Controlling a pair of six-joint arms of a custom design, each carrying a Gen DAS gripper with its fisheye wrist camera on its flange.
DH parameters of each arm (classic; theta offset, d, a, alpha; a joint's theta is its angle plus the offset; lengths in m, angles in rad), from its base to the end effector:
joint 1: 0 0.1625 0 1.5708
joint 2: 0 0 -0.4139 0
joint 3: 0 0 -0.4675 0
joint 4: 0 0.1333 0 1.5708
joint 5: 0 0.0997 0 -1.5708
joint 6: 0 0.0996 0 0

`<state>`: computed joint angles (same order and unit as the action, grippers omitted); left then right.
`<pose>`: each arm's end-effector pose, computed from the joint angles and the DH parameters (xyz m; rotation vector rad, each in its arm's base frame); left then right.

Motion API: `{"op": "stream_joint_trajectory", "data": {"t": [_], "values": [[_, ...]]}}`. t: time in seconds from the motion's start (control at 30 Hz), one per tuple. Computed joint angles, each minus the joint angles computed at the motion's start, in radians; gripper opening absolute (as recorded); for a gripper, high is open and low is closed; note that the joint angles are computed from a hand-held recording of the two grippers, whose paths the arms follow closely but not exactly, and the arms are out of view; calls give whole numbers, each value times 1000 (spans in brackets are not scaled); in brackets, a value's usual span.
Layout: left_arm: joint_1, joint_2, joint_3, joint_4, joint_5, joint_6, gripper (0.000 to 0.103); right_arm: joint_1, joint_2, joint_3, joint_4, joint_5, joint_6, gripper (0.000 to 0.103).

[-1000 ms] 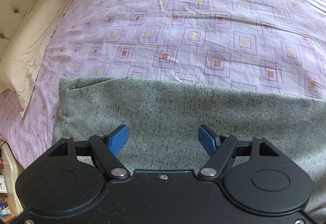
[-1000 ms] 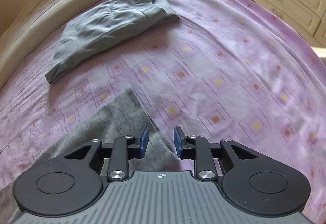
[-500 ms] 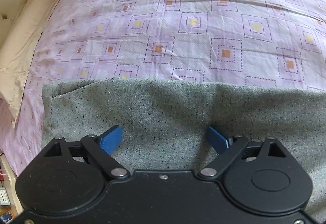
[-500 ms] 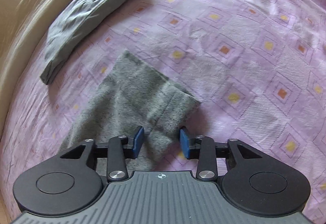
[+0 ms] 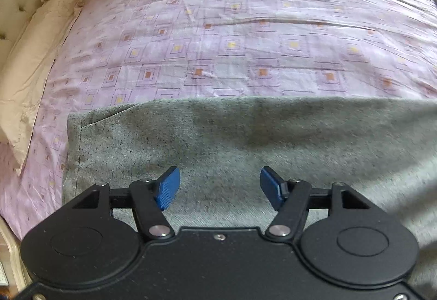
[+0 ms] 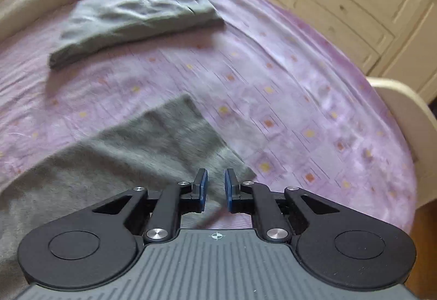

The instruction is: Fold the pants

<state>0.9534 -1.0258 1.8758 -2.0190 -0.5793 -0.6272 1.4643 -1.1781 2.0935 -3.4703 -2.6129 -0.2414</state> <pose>-0.1670 -0.6094 0.0760 0.2212 2.1030 -0.3148 -0.0104 -0.5423 0.2295 -0.4423 -1.8803 0.7913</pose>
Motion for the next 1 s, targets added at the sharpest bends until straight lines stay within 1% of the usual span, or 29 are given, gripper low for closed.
{"op": "stream_joint_trajectory", "data": {"t": [0.03, 0.07, 0.1, 0.13, 0.17, 0.2, 0.23, 0.27, 0.33, 0.4, 0.43, 0.47, 0.5, 0.53, 0.57, 0.6, 0.63, 0.67, 0.7, 0.73, 0.77, 0.8, 0.83, 0.9, 0.93, 1.0], "values": [[-22, -7, 27, -41, -17, 37, 69, 15, 7, 12, -24, 51, -18, 18], [-36, -13, 47, -74, -37, 67, 69, 23, 8, 28, -6, 144, -9, 20], [-47, -18, 65, -105, -60, 98, 69, 33, 2, 39, 53, 210, 19, 20], [-55, -19, 77, -127, -87, 125, 69, 49, -7, 41, 155, 260, 66, 20], [-59, -19, 85, -137, -111, 143, 69, 64, 0, 36, 230, 308, 92, 20], [-61, -18, 92, -139, -125, 154, 69, 71, 13, 32, 277, 354, 102, 20], [-60, -18, 102, -140, -131, 161, 69, 78, 29, 25, 318, 384, 104, 20], [-57, -18, 109, -136, -128, 166, 70, 88, 52, 13, 351, 394, 94, 20], [-39, -25, 121, -99, -101, 156, 70, 97, 92, 0, 384, 384, 59, 20], [-14, -44, 126, -68, -79, 131, 72, 96, 116, -4, 410, 324, 58, 20], [1, -62, 135, -51, -68, 110, 72, 85, 114, 8, 386, 315, 55, 20], [15, -79, 141, -46, -57, 101, 77, 72, 97, 31, 343, 334, 43, 19], [29, -93, 144, -48, -45, 98, 81, 69, 90, 40, 325, 311, 47, 19], [43, -110, 153, -57, -34, 102, 82, 73, 93, 42, 306, 247, 48, 20], [53, -126, 162, -74, -30, 117, 87, 77, 99, 41, 284, 188, 46, 20], [63, -136, 168, -91, -26, 137, 90, 78, 96, 48, 270, 144, 58, 20], [69, -142, 177, -110, -11, 159, 90, 74, 86, 55, 276, 115, 84, 20], [72, -145, 183, -123, 3, 180, 90, 61, 61, 69, 280, 101, 114, 22], [74, -148, 189, -139, 12, 205, 90, 56, 44, 83, 268, 90, 130, 22], [74, -154, 193, -156, 13, 226, 90, 60, 39, 98, 235, 62, 130, 22], [68, -161, 201, -170, 13, 234, 86, 66, 31, 116, 176, 45, 111, 22], [60, -170, 210, -185, 14, 241, 82, 71, 18, 142, 102, 54, 89, 23], [50, -183, 224, -195, 17, 250, 81, 76, -2, 177, 15, 77, 72, 24], [22, -211, 257, -193, 33, 243, 80, 85, -26, 241, -150, 98, 55, 25], [7, -232, 277, -191, 32, 234, 80, 88, -36, 269, -212, 91, 61, 26], [-16, -266, 309, -169, 20, 197, 80, 87, -68, 327, -269, 77, 94, 28]]}}
